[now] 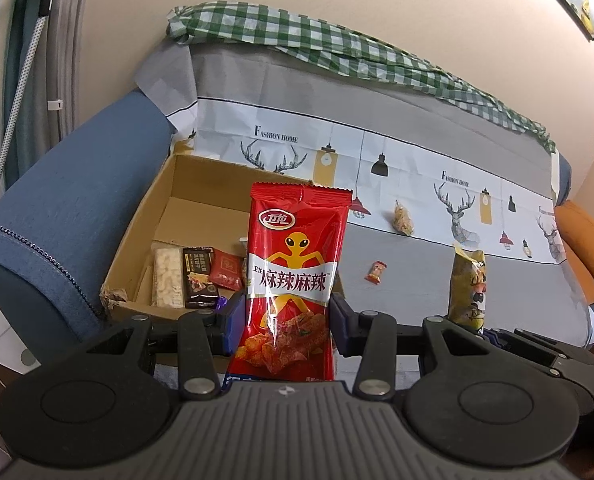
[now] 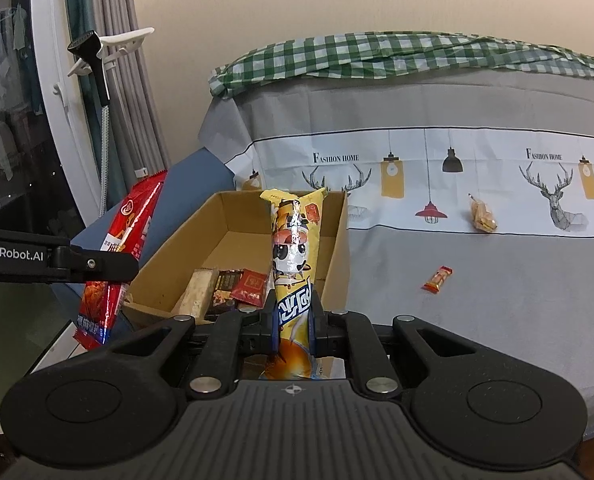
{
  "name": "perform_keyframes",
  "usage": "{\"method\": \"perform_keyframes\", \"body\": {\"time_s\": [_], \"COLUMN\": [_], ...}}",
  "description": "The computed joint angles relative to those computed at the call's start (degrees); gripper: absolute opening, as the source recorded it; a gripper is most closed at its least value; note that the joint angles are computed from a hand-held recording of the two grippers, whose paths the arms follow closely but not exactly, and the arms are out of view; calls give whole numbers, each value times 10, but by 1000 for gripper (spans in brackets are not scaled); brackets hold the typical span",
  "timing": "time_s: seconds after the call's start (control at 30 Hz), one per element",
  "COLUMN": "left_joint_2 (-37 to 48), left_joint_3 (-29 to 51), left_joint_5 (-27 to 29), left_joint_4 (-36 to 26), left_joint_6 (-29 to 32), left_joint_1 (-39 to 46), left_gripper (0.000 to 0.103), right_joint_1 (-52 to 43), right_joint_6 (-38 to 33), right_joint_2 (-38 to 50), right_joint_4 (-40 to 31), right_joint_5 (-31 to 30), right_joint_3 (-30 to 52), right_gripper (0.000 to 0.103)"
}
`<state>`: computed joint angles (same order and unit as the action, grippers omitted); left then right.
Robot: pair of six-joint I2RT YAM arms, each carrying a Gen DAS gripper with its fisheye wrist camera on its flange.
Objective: Organize snacks
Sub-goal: 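Carry both held snacks over the cardboard box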
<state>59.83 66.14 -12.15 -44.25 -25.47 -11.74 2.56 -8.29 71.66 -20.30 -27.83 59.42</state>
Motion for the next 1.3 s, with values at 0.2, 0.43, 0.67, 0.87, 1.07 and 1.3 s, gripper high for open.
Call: {"method": "perform_keyframes", "body": {"time_s": [0.2, 0.43, 0.67, 0.87, 1.07, 1.3], "left_joint_2": [15, 30, 63, 118, 198, 306], "left_joint_3": [0, 2, 22, 67, 128, 203], "left_joint_5": [24, 46, 67, 83, 107, 124], "left_joint_4": [10, 23, 39, 57, 60, 66], "left_joint_6": [14, 34, 60, 81, 93, 110], "left_joint_1": [38, 83, 137, 179, 212, 234], "left_gripper": [49, 49, 49, 49, 49, 49], "right_joint_1": [8, 23, 40, 65, 99, 139], "right_joint_6": [-4, -5, -15, -6, 14, 38], "right_joint_2": [20, 40, 73, 121, 198, 317], "right_joint_4": [-5, 1, 15, 11, -2, -20], "right_joint_5": [10, 28, 45, 57, 75, 96], "right_joint_3": [11, 19, 44, 91, 172, 300], "right_gripper": [13, 13, 13, 13, 13, 13]}}
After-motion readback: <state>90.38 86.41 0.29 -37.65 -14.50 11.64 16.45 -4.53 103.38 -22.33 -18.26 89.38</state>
